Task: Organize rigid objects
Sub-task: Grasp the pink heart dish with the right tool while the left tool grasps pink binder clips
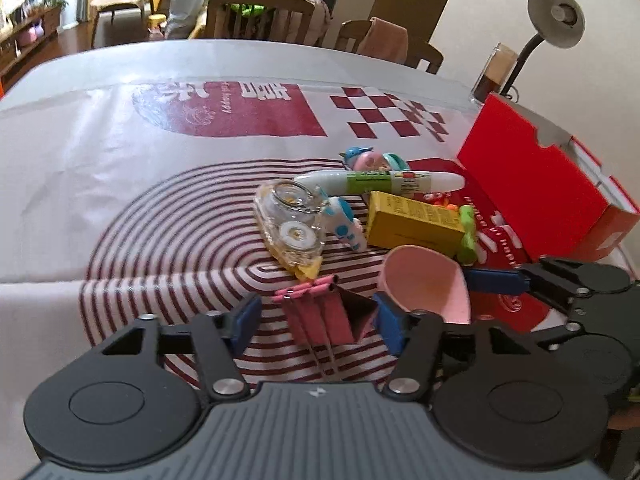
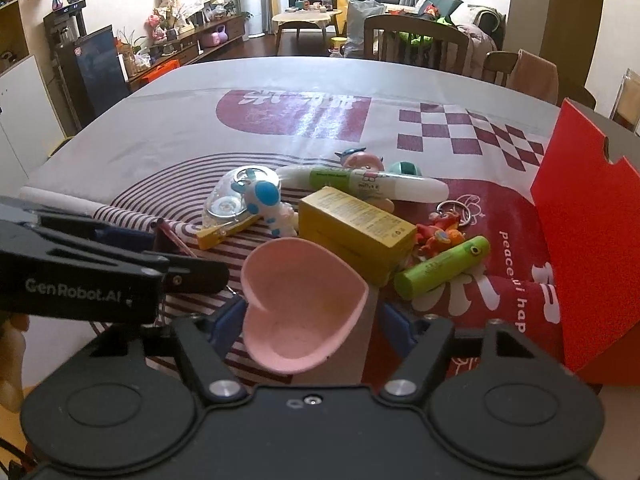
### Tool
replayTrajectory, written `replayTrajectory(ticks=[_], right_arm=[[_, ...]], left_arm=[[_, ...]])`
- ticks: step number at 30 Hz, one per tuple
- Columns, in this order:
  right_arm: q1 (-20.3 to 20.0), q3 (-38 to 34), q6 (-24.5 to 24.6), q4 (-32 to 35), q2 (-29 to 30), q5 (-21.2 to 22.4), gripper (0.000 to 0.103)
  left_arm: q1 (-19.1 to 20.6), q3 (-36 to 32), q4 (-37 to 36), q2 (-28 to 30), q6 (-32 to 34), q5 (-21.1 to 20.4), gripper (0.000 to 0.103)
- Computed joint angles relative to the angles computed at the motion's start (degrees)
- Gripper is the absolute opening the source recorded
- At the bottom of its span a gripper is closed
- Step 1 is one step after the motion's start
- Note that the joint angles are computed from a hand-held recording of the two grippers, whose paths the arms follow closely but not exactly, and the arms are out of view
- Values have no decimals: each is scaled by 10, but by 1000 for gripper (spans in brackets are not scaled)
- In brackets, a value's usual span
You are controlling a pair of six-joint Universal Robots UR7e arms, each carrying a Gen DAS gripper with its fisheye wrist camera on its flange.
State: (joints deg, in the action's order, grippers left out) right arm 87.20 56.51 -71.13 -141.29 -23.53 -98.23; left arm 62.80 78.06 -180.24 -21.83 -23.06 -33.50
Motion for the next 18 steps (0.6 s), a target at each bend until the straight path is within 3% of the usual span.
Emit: replayTrajectory(ticks=[4,18], right_arm=[[1,-4,-2,16,0,2,62],[-1,12,22,22,-25,18,61]], left_arm=[[-2,-4,16,0,-14,8,54],[-7,26,21,-21,-66,13,54]])
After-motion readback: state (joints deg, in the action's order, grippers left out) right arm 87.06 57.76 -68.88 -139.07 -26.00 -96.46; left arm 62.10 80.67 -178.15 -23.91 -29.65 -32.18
